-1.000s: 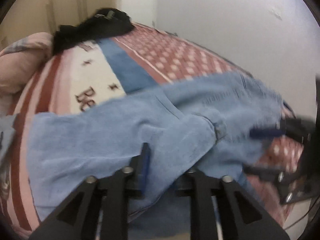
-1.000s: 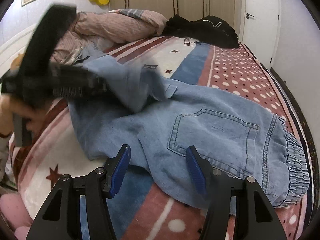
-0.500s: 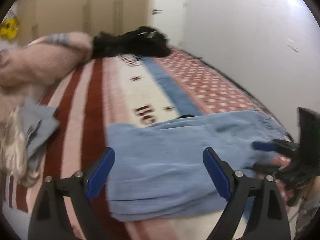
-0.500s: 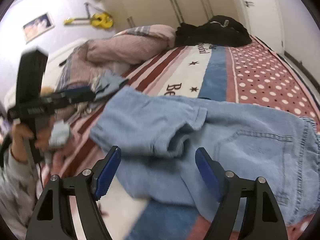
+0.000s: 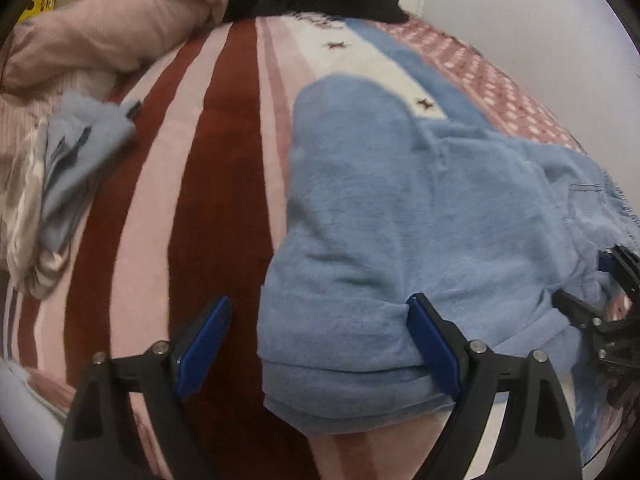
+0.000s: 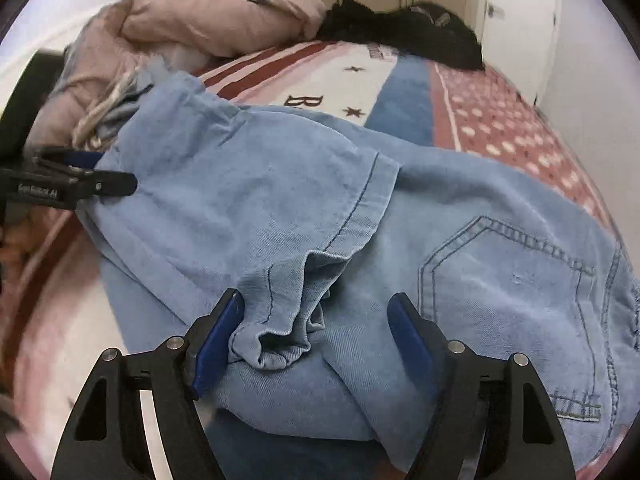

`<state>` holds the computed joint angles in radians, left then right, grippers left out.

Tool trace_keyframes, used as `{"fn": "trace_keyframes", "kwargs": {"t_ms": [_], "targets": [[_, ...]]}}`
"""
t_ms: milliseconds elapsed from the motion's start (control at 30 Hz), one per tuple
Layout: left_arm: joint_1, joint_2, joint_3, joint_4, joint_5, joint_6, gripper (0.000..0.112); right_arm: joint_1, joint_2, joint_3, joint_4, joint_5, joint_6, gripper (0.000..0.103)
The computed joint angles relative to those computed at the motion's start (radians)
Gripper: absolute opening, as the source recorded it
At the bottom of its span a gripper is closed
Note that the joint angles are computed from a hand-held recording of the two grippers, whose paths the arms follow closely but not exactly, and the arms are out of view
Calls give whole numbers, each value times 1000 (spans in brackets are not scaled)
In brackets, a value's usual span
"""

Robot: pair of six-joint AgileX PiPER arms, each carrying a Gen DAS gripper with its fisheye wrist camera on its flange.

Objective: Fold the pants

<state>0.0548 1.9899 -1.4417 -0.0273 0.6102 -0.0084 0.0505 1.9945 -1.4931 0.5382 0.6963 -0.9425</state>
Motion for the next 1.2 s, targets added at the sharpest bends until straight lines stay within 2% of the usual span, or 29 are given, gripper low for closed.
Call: {"fn": "trace_keyframes", "kwargs": {"t_ms": [133, 200, 300, 433, 500, 633, 733, 900, 933, 967, 1033, 1200], "targets": [[-9, -43, 25, 20, -7, -35, 87, -22, -22, -8, 13, 46, 11, 70], [-1, -94, 58, -38, -19, 13, 87, -72, -66, 16, 85, 83, -40, 71], [3, -158, 95, -110, -41, 72, 87, -220, -124, 36, 237, 199, -86, 75], [-4, -218, 113, -222, -57, 143, 87, -411, -108, 3, 304, 367, 8, 85], [-17, -239, 129, -270, -78, 180, 87, -496, -82, -7, 339, 415, 57, 85], [-50, -253, 138, -290, -110, 179, 88, -578, -22, -25, 348, 375, 149, 86], [-63, -239, 124, -277, -111, 163, 88, -600, 23, -41, 405, 353, 158, 86], [-64, -221, 122, -260, -126, 140, 88, -566, 67, -66, 492, 253, 170, 86], [-61, -218, 122, -262, -128, 139, 88, -556, 76, -72, 509, 231, 179, 80], [-59, -213, 120, -262, -128, 136, 88, -541, 83, -83, 506, 199, 205, 57], [-53, -204, 116, -262, -124, 133, 88, -519, 91, -100, 460, 150, 237, 31], [-54, -206, 130, -222, -135, 112, 88, -530, 103, -136, 414, 166, 209, 25]]}}
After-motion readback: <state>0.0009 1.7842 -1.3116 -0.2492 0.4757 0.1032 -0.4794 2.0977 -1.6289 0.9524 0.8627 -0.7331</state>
